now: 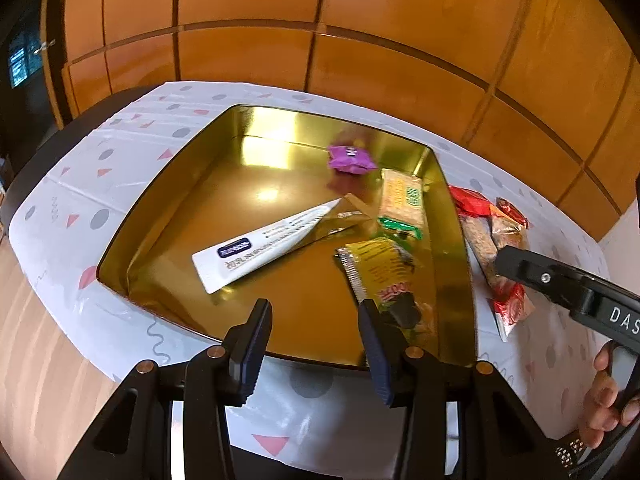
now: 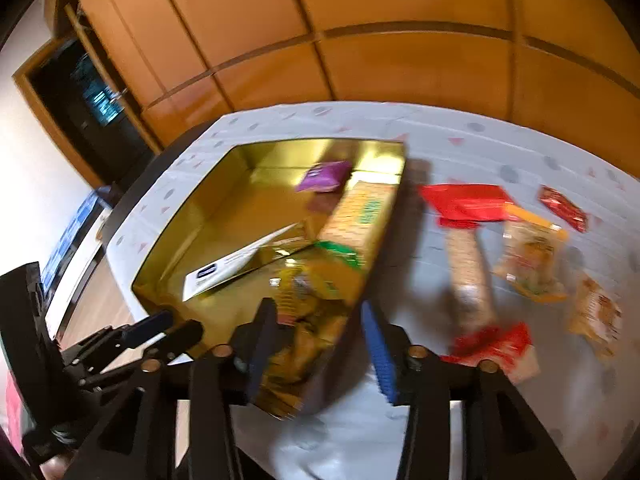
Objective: Organize snacks
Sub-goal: 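Carry the yellow bag into the tin and open the right tool, then grasp the clear granola bar with red ends with the left tool and lift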
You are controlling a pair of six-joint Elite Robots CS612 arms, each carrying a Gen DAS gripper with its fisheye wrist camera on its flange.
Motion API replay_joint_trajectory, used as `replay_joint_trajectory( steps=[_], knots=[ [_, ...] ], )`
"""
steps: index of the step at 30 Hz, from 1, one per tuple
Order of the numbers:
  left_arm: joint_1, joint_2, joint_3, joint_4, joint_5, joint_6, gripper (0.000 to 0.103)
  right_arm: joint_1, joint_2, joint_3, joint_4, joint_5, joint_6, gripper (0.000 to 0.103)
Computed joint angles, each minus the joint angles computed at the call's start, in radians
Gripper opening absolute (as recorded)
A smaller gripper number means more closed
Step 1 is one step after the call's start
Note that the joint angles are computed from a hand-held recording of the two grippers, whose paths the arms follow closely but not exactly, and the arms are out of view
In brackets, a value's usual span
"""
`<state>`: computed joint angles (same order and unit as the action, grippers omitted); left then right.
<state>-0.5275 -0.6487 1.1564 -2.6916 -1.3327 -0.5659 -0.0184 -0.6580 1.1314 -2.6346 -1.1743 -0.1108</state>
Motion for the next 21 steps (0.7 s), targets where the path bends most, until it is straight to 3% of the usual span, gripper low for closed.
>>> replay_joint_trajectory(
  steps=[11,21],
  knots=[
    [-0.018,0.002,-0.015,0.001,-0.012,0.07,0.045,-0.034,-0.044,0.097,-0.098,-0.109,0.027,0.061],
    [-0.026,0.009,-0.034,0.017,-0.038,0.109,0.045,-0.07,-0.066,0.146,-0.118,-0.183,0.047,0.068]
  ],
)
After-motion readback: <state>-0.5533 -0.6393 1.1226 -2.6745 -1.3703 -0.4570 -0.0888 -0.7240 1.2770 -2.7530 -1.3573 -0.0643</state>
